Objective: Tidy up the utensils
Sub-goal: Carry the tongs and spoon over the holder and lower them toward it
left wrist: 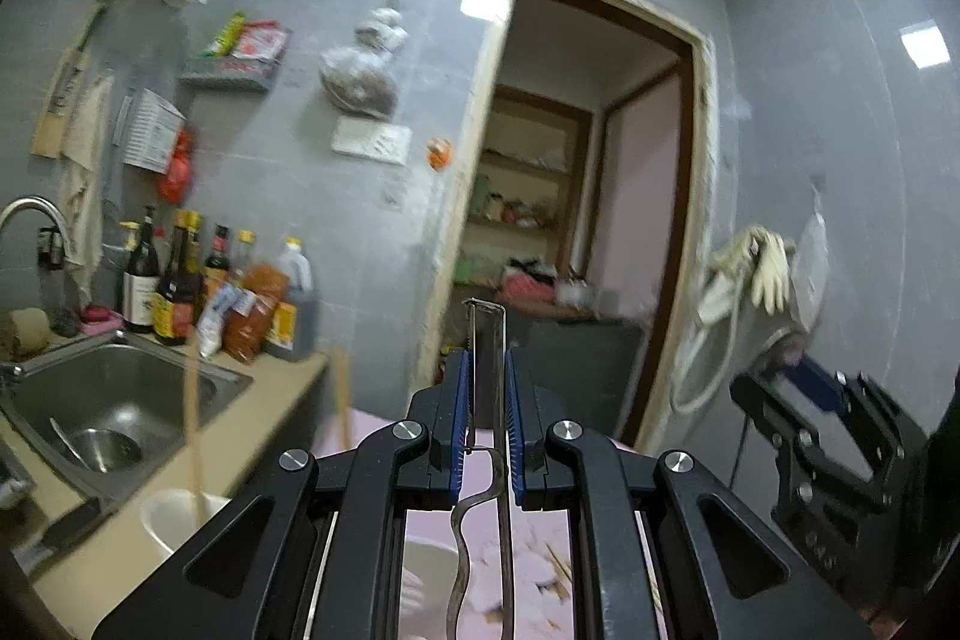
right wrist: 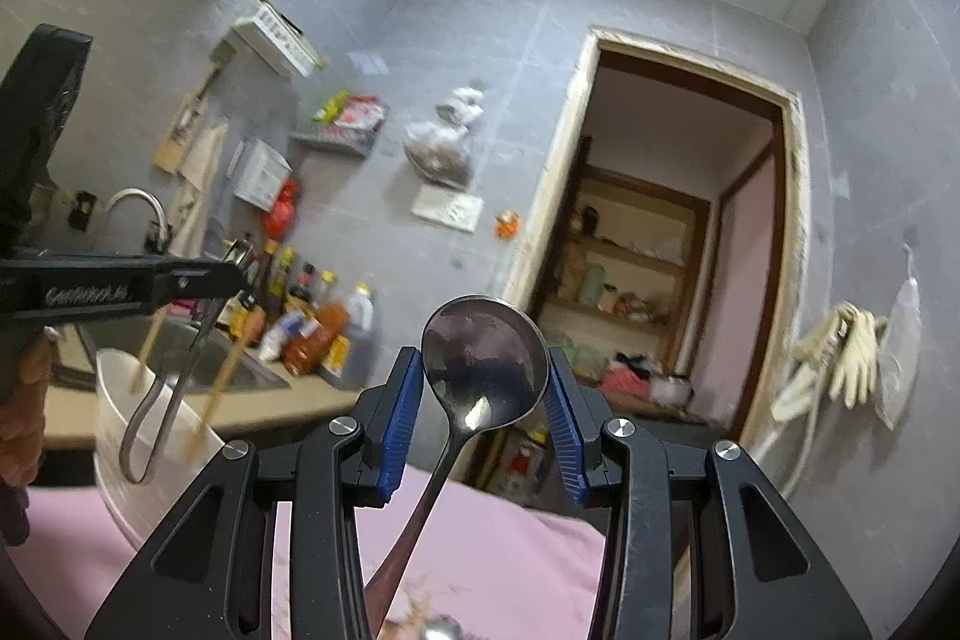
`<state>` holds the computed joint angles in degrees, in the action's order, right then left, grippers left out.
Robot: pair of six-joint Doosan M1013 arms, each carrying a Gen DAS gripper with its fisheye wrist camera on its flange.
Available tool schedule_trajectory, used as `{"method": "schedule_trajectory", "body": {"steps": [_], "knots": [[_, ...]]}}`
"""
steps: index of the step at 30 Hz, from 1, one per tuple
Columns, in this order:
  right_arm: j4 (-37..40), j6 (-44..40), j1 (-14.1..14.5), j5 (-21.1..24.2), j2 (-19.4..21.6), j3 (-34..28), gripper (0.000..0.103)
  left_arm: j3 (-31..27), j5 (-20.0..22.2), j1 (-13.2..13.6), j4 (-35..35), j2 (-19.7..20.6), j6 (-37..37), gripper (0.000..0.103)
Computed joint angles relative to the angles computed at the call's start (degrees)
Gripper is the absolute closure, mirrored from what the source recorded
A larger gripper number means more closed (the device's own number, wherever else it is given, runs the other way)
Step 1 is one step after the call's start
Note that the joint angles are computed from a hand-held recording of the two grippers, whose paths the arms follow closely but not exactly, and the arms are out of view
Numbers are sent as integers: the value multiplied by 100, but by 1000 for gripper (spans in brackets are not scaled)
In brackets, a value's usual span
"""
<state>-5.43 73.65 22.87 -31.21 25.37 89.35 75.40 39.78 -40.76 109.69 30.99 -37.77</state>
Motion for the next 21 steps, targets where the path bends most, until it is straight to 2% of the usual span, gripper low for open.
{"method": "schedule_trajectory", "body": {"steps": [3,8,14,21], "knots": [[-274,216,80,-46,27,-110,65,191,299,58,223,-155,-321,94],[-785,852,189,-36,105,-342,65,407,807,158,224,-338,-398,94],[-1098,1428,311,47,297,-633,65,549,1447,271,167,-329,-566,94],[-1055,1578,410,134,567,-908,65,529,1697,366,-128,-142,-497,94]]}}
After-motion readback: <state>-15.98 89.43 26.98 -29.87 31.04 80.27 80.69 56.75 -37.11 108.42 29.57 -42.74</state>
